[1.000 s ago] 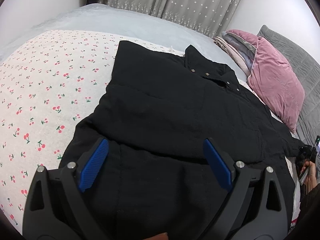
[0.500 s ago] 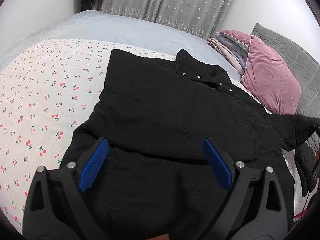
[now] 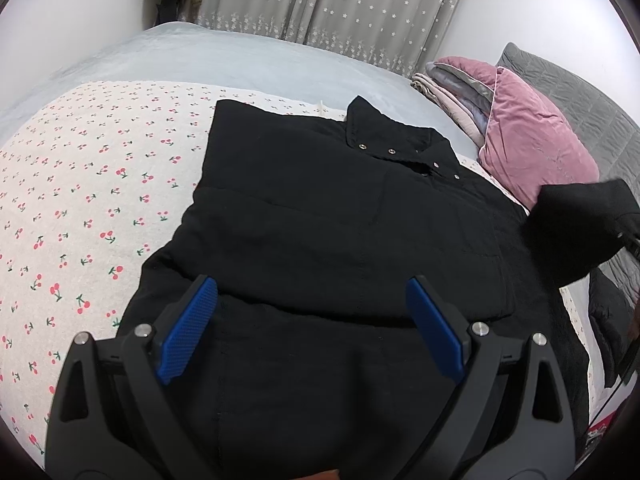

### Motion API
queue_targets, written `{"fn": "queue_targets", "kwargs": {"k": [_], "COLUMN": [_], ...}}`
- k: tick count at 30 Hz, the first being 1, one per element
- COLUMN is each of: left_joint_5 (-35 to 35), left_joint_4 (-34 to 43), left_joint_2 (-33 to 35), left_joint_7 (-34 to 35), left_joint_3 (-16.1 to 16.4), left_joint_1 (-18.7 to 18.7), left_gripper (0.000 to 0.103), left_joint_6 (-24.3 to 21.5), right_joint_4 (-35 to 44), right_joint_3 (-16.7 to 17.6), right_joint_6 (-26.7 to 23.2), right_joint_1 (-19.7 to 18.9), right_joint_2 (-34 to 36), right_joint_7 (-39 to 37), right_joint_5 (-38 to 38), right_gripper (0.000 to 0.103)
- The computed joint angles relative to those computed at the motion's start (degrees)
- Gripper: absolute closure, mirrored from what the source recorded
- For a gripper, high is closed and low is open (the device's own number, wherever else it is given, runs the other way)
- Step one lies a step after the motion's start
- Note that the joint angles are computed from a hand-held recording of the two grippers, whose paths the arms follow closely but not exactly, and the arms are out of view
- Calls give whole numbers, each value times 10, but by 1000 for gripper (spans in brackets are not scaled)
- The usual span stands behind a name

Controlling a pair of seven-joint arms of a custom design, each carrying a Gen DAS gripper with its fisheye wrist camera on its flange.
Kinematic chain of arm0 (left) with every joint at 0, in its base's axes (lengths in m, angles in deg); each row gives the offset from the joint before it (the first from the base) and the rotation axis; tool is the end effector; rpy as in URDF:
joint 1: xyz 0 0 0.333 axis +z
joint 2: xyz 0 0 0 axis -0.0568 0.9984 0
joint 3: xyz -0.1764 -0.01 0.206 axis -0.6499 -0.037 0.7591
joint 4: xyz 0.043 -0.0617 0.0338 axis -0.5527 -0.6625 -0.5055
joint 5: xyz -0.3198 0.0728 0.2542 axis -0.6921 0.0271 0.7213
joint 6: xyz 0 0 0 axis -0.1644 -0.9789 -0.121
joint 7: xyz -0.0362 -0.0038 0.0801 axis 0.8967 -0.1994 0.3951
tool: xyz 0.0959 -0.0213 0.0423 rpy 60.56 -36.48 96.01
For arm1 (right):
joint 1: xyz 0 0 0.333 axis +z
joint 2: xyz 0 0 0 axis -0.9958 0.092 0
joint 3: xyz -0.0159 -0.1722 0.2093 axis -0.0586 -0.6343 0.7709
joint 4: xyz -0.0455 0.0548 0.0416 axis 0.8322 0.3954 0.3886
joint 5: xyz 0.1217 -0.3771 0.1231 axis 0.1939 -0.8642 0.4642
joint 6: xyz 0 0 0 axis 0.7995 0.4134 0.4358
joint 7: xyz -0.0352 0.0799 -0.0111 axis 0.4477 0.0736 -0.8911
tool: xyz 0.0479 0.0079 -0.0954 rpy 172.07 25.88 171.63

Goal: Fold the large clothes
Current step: 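Fold the held sleeve with the right gripper across the coat body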

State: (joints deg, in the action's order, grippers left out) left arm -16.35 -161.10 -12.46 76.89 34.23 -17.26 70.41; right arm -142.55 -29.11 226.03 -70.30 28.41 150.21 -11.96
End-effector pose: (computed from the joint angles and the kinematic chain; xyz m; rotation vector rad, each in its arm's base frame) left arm 0.3352 -0.1956 0.5057 -2.1761 1.2587 -0.8251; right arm 0.5307 0.2377 0.5975 -1.9766 1.1937 -0.7795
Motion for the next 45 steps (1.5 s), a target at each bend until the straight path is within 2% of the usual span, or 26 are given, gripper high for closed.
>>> {"fn": "queue_targets", "kwargs": {"k": [2,4,6,8,9,11,13,15,21,25,30,32,35,37,39,40,45], "left_joint_5": [-1,-3,-5,-10,-14,-20,-26,-40,-91,-130,-157,-122,-63,-35,-20,0,61], "left_joint_4": [4,11,19,25,30,38,52,68,129,183,224,241,270,288,296,301,308], "left_joint_2": [9,20,33,45,54,66,85,114,218,300,359,373,392,405,411,412,397], "left_joint_7": [6,13,23,34,39,50,59,66,102,133,145,123,95,87,84,72,39], "left_joint_3": [2,2,3,8,10,13,15,22,40,51,43,22,-2,-8,-7,-11,-15], "left_joint_1": [-4,-8,-13,-19,-22,-26,-27,-33,-53,-61,-54,-36,-20,-19,-22,-19,-12], "left_gripper": [8,8,8,8,8,8,8,8,8,8,14,20,41,61,81,87,91], "left_joint_6": [2,4,7,15,21,31,44,76,158,179,185,176,144,126,128,122,117], "right_joint_4": [-20,-26,-10,20,25,6,-3,-18,-57,-60,-52,-35,43,82,91,94,93], "right_joint_3": [-8,-15,-10,-10,-8,-4,-7,-14,-17,-20,-31,-40,-49,-47,-42,-40,-33], "right_joint_6": [-9,-33,-95,-180,-196,-185,-191,-181,-125,-101,-111,-155,-305,-368,-374,-374,-365], "right_joint_1": [40,69,82,90,91,93,94,93,83,80,77,76,61,50,45,43,42], "right_joint_2": [-1,10,41,75,82,73,56,31,-11,-13,-6,2,58,96,112,115,113], "right_joint_7": [-75,-139,-167,-194,-194,-190,-213,-227,-219,-219,-246,-255,-213,-175,-159,-157,-163], "right_joint_5": [65,131,160,200,202,186,218,259,271,274,300,323,343,343,331,326,323], "right_gripper": [93,87,74,51,48,40,39,39,38,38,37,37,37,37,37,37,37]}}
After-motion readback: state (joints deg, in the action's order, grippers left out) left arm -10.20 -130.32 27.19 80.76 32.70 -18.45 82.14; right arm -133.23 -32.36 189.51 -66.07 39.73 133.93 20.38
